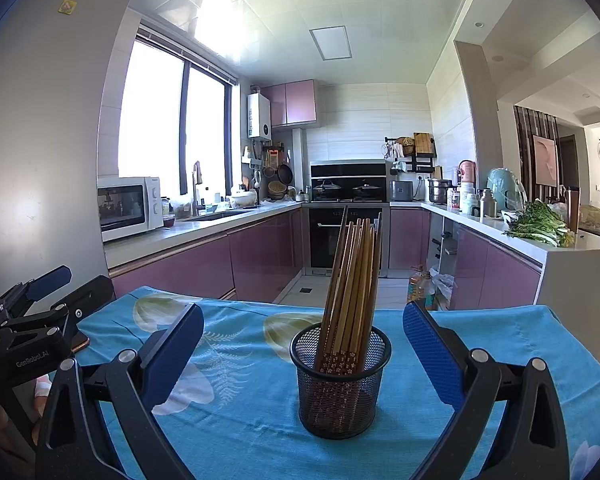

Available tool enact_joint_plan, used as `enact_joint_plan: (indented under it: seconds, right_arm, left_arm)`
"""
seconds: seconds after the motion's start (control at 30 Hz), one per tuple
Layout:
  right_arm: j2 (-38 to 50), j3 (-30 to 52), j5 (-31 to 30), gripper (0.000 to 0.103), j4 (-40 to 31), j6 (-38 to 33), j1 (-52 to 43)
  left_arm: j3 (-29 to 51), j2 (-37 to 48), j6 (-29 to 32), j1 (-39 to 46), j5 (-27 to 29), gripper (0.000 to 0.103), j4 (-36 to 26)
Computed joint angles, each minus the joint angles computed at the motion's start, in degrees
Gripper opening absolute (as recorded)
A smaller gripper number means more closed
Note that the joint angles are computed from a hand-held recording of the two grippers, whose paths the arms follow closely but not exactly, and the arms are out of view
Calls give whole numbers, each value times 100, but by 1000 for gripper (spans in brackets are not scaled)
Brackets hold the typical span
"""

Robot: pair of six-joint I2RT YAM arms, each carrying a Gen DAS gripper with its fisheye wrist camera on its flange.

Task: Organize utensils

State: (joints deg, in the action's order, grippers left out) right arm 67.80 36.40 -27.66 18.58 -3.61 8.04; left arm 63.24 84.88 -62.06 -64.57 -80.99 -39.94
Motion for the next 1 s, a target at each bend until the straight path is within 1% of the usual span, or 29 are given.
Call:
enact_joint_plan:
  seconds: [1.0]
  right_arm:
    - [-10, 20, 46, 97, -11, 41, 41]
  left_arm:
    - [-10, 6, 5, -8, -5, 97, 13]
